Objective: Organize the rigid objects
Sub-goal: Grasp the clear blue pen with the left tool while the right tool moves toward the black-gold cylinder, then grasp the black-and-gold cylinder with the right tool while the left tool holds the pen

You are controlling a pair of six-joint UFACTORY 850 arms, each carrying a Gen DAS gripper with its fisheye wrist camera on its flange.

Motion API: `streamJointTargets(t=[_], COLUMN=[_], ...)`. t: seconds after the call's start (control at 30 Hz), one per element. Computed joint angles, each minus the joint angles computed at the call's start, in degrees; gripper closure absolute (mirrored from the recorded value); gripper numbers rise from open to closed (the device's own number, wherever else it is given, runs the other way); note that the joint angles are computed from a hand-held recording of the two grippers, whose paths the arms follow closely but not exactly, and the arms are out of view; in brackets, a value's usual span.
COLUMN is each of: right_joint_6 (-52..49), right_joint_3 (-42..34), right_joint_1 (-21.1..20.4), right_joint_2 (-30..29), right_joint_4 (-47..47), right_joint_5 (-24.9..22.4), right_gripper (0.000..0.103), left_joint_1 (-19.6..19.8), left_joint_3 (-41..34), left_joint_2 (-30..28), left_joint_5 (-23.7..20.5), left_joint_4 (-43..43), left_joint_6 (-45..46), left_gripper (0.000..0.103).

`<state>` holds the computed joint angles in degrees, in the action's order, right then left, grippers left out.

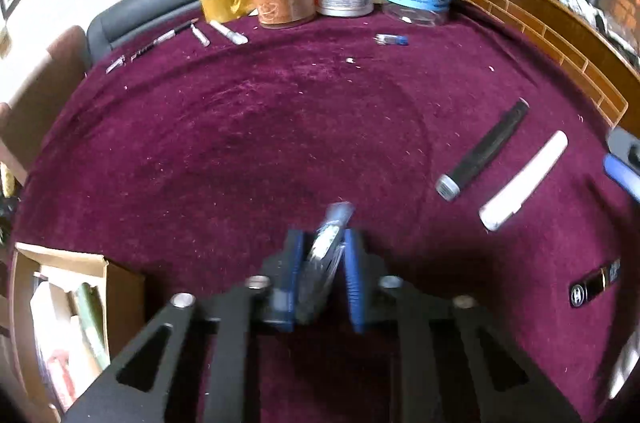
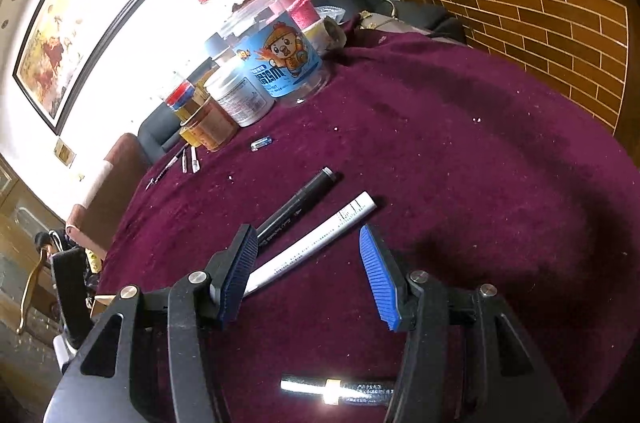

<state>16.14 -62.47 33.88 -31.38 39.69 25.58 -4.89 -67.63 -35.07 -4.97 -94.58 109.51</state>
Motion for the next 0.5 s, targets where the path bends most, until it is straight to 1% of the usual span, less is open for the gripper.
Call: streamJointTargets(t=[0.03,0.07,0.13,0.17,0.33,0.43,0.5], right_joint_6=[0.29,1.35,3.31,3.1,2.68,2.64,-0.32], right_joint_3=[-0.06,-0.2,-0.21,-0.36,0.11,-0.53,-1.42], right_joint_1=[-0.05,-0.22,-0.47,-0.56,-0.95,-1.41,-1.43], right_joint_2=[-0.06,-0.22,-0.36,-0.47,-0.24,-0.97,-1.71], right_joint_4=[-0.11,-1.02,-2.79,-2.66,-1.3,-0.95,1.82], right_joint_5=[-0.26,-0.88,-1.57,-1.98,-1.6,-3.17,-4.47], right_gripper=[0.051,0.051,0.051,0.051,0.051,0.051,0.051], left_joint_1=[0.21,0.25,0.52,0.86,2.83,5.02,6.48], left_joint_3=[0.79,1.52,3.54,4.57,9.97,12.94,15.29], left_joint_2=[0.43,1.0,2.84,3.96,10.09,13.08,15.22], left_joint_5=[-1.56,-2.2,-3.85,-5.18,-11.59,-17.16,-19.98], left_joint_4=[-1.16,-0.6,-4.16,-4.77,-4.4,-0.03,-0.17], left_joint_6=[1.56,1.36,5.15,5.3,4.3,-0.42,-0.71], left_gripper=[0.091,0.091,0.091,0.091,0.091,0.091,0.091])
